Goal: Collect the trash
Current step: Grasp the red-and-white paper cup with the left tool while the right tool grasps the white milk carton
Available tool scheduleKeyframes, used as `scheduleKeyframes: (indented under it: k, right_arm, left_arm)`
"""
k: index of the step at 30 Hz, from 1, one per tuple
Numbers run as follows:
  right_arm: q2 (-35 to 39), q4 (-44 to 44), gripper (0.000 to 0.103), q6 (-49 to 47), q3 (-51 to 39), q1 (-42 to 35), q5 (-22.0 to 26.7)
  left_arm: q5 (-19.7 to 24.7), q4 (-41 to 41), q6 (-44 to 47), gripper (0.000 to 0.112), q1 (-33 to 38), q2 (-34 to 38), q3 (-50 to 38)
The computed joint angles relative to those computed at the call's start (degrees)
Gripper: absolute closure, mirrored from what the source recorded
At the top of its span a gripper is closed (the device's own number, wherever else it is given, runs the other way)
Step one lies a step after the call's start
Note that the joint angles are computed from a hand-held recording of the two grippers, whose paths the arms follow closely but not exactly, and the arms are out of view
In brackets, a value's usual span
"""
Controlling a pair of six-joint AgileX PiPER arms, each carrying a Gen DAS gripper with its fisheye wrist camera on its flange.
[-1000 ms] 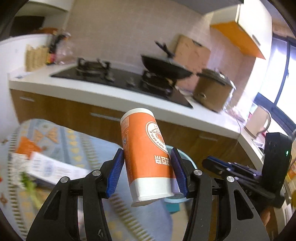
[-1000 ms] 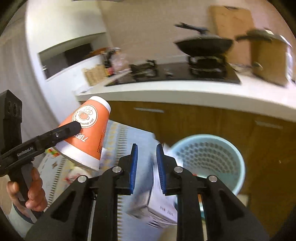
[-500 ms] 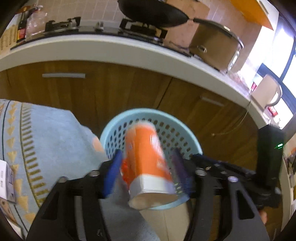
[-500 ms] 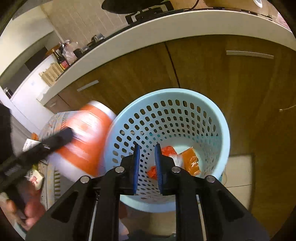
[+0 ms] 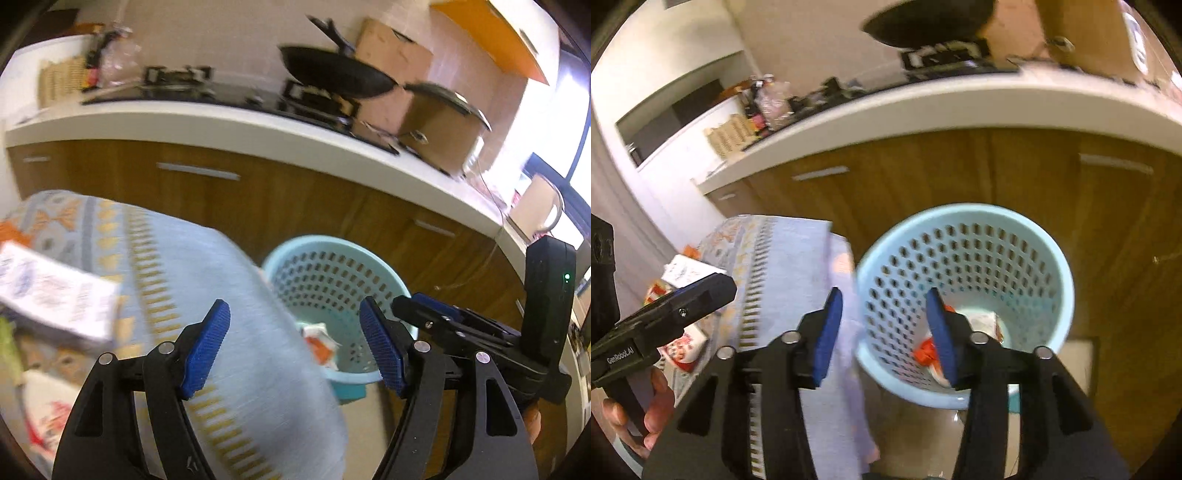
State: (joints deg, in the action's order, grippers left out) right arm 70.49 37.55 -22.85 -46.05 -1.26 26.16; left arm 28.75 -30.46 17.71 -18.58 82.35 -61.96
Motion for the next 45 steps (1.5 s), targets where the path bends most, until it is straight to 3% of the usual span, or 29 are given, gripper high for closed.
scheduleKeyframes:
  k: [8, 12, 14, 18, 21, 25, 28, 30, 34, 40, 45]
  right_arm:
    - [0.0, -18.4, 0.054, 20.3, -6.0, 18.0, -1.7]
    - [3.5, -28.7, 0.052, 29.8, -10.7, 26.7, -1.3]
    - [6.2, -32.7, 0.045, 33.1, -13.6, 30.9, -1.3]
    - [12.0, -31.4, 0.041, 30.5, -18.4, 34.4, -2.3]
    - [16.8, -28.1, 0.031, 25.7, -22.5, 35.7, -3.1]
    - [23.0, -31.7, 0.025, 24.6, -29.0, 37.3, -2.2]
    - [26.7, -24.1, 0.021, 15.0, -33.0, 35.7, -0.3]
    - [28.6, -23.7, 0.02, 13.2, -35.3, 35.3, 0.9]
    - [32.8, -23.3, 0.019, 8.8, -40.3, 35.1, 4.1]
    - [39.6, -22.9, 0.019, 3.5, -49.5, 34.7, 10.4]
    - [48.4, -17.9, 0.019, -3.0, -62.4, 33.3, 20.5]
  left_arm:
    - [4.5, 1.6, 1.9, 0.04, 14.4, -13.4, 7.2]
    - [9.0, -3.1, 9.8, 0.033, 25.0, -17.2, 10.1]
    - [10.5, -4.3, 13.3, 0.03, 29.7, -18.0, 11.7]
    - [14.1, -5.8, 18.2, 0.029, 36.6, -16.9, 13.6]
    - [15.1, -7.2, 20.2, 0.028, 39.2, -15.0, 14.1]
    - [13.8, -6.2, 19.4, 0.028, 38.1, -12.5, 14.6]
    - [12.2, -3.4, 17.1, 0.028, 36.1, -10.8, 14.4]
    - [12.2, -3.8, 17.8, 0.033, 35.7, -9.8, 14.4]
    - [13.3, -6.4, 20.5, 0.053, 35.8, -7.8, 14.4]
    - [14.8, -11.2, 26.6, 0.054, 38.5, -8.8, 16.2]
    - [19.7, -14.7, 32.8, 0.054, 44.3, -10.9, 17.3]
